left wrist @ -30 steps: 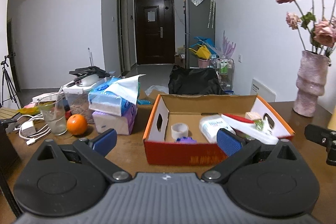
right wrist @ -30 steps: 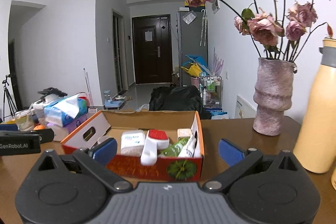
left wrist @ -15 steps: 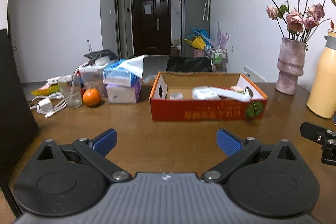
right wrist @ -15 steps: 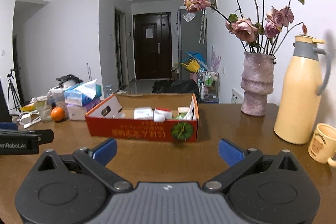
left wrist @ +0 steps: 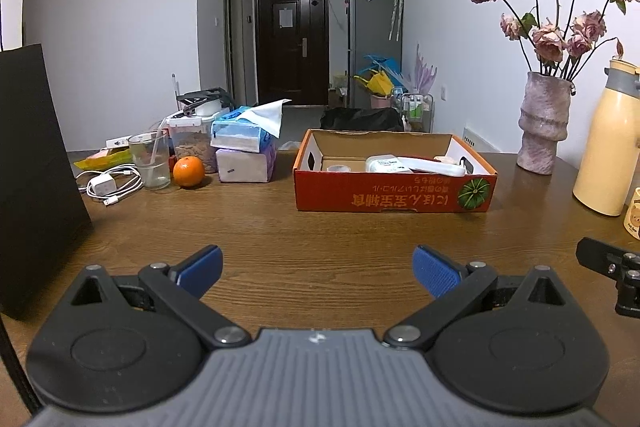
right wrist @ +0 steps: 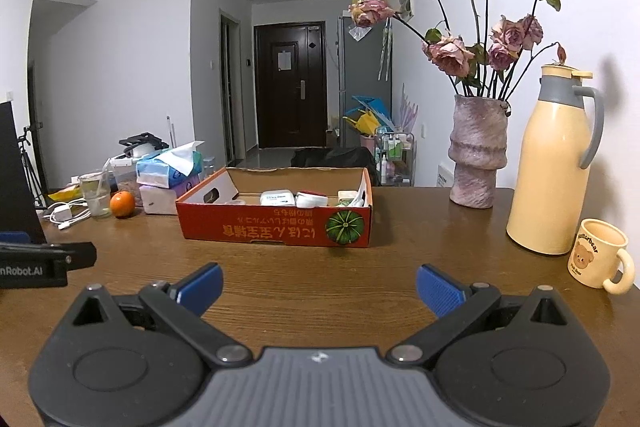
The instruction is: Organize rigid objects
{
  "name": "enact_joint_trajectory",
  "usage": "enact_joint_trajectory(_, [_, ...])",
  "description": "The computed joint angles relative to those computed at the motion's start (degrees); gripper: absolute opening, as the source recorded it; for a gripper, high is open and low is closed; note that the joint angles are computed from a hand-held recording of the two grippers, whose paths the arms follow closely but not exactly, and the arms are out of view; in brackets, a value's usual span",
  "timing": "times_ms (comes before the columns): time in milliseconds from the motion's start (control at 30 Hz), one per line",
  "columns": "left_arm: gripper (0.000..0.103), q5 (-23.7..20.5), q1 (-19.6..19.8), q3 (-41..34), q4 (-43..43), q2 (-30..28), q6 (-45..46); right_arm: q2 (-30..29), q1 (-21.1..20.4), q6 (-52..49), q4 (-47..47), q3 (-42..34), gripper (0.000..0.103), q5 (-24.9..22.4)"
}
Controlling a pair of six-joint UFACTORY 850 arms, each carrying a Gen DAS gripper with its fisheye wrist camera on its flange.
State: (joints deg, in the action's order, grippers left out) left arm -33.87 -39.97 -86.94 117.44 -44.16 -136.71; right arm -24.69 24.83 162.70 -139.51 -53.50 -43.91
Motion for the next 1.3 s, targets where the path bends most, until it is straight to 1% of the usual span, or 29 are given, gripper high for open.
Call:
enact_joint_trajectory(567, [0.103,-0.38,-0.21,0.94,0.24,0.52,-0.78,0.38,0.37,-0.12,0.5,0.54,0.103,-0.11])
enact_joint_trajectory(1300, [0.103,0.17,0.07,0.48,-0.16,0.16,-0.37,0.21,0.6,-0.01,0.71,0.68,0.103,-0.14])
